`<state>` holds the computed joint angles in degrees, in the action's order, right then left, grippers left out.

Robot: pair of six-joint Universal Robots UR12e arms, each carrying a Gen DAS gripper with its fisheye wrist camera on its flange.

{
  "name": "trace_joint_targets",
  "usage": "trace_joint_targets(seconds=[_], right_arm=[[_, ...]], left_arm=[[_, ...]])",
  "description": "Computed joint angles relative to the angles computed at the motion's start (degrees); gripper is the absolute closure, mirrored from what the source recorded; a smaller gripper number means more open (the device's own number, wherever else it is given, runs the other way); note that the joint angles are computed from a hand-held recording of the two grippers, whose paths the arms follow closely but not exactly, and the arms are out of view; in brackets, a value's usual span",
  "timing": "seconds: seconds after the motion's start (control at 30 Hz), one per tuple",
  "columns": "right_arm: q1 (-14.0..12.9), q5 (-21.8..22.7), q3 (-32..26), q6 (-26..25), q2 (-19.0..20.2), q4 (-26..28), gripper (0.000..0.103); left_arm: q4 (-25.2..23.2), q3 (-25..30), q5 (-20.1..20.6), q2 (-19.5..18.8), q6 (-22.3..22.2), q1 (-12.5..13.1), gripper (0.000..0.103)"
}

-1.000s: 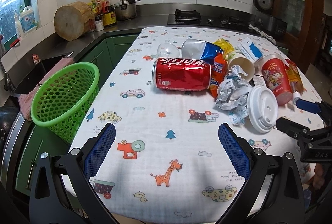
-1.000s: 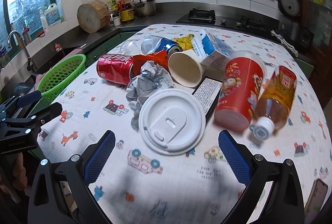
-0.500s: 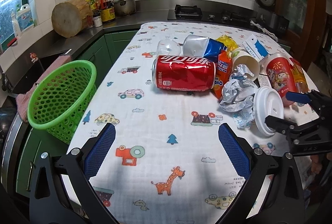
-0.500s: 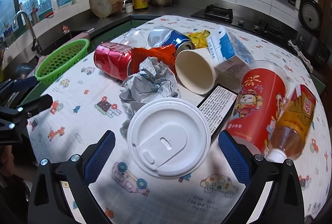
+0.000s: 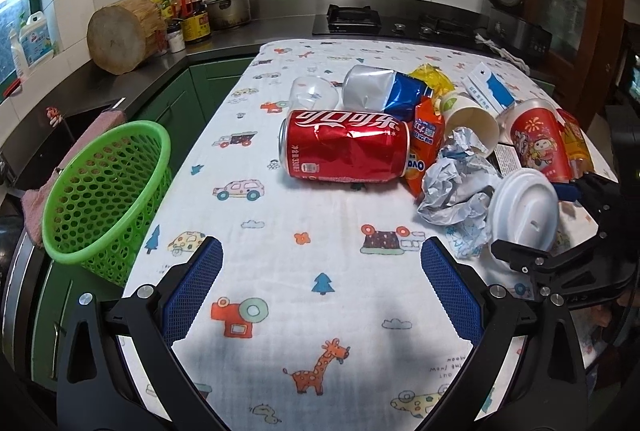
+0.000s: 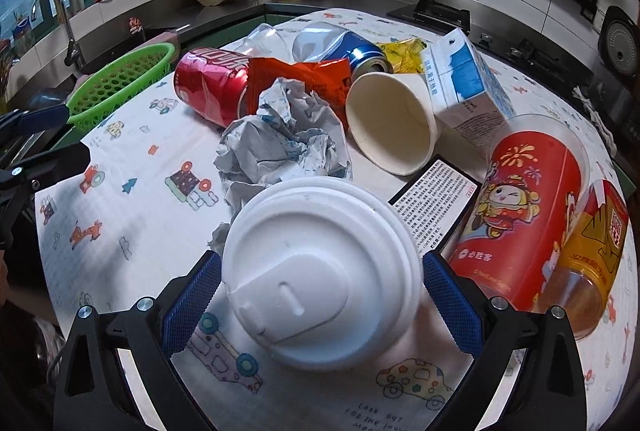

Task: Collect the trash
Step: 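Reach the left tool toward the crumpled foil while the right tool approaches the white lid, then grasp the crumpled foil with the left tool while the right tool grasps the white lid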

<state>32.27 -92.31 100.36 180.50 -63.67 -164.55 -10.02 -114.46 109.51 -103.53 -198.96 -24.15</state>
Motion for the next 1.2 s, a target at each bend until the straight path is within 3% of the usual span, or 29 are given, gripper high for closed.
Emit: trace_joint_targets(seconds=[0.27,0.5,0.8,0.87,1.0,1.13,1.2], right_arm=[[0.58,-2.03,0.35,-0.16,0.27,-0.49,0.007],[0.67,-2.17,1.66,1.76,-0.44,-2.12,0.011],[0.7,-1.09,4.49,2.42,-2.86,-5.74,0.011],[0.8,-1.33,5.01,2.28,-3.42,-6.32,0.011],[0.92,-1.77,5.21,2.43,-3.88,-6.98,0.011],[0.94,-2.16,5.41,3.36,-4.11,-7.26,0.011],[1.04,-2.46,5.37,3.69,-4.14,-7.11,0.011]], left_arm=[[0.31,0.68,-3.4,-0.55,0.62,0.56,0.006],[2.95,2.23,-7.42,-1.97,3.78,0.31,0.006],[3.87,5.24,-18.08,-5.19,5.25,1.73,0.025],[3.48,5.8,-18.5,-5.75,4.93,1.87,0.027],[1.98,7.23,-20.54,-6.99,4.33,2.57,0.041],[1.0,8.0,-22.19,-7.81,4.14,2.85,0.049],[0.48,8.09,-23.8,-7.98,4.42,3.07,0.075]])
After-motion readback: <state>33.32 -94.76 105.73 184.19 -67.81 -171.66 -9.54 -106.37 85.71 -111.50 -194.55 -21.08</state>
